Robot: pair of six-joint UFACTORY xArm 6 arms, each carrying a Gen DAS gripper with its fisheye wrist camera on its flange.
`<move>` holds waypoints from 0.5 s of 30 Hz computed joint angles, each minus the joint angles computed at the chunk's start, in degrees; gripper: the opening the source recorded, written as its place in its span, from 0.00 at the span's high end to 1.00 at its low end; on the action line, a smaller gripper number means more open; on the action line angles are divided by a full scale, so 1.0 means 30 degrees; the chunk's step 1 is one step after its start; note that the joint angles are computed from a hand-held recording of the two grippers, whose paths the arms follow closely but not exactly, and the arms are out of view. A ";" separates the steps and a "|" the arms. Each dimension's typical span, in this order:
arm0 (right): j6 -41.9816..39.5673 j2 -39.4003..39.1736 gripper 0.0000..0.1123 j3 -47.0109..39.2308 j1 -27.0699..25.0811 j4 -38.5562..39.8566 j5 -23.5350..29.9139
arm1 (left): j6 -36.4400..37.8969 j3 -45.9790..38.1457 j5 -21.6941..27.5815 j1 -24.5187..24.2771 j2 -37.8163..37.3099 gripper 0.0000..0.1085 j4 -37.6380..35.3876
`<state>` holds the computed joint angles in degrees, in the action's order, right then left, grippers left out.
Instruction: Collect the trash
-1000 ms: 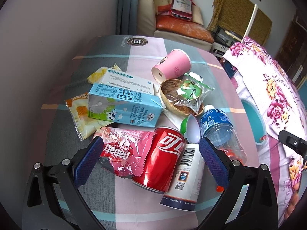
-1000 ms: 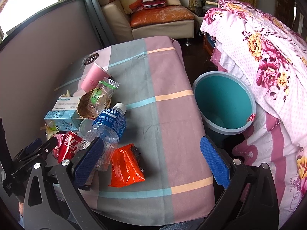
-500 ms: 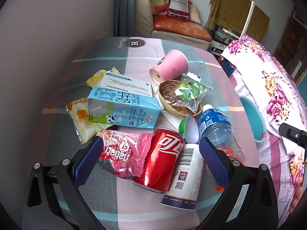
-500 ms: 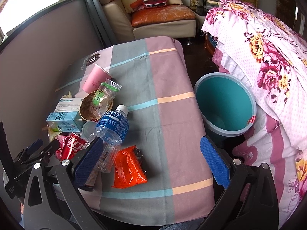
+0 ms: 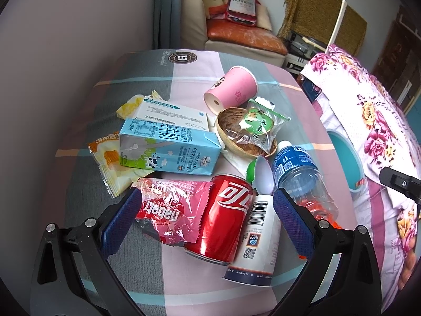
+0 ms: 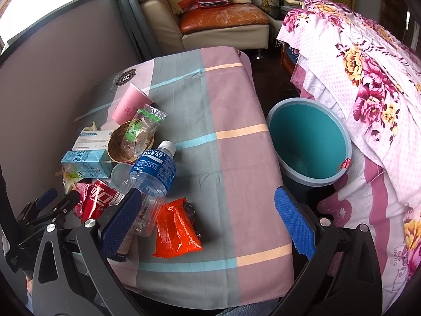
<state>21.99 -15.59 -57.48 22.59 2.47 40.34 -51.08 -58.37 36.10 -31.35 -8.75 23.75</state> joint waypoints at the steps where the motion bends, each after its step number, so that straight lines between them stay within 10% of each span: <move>1: -0.0004 0.0048 0.14 -0.0047 0.0035 -0.0029 0.0058 | 0.0141 0.0131 -0.0217 0.0038 -0.0077 0.08 -0.0007; 15: -0.4730 0.3595 0.22 -0.3594 0.0057 0.6191 0.3081 | 0.7646 0.0236 -0.0725 0.1276 0.0211 0.08 -0.4792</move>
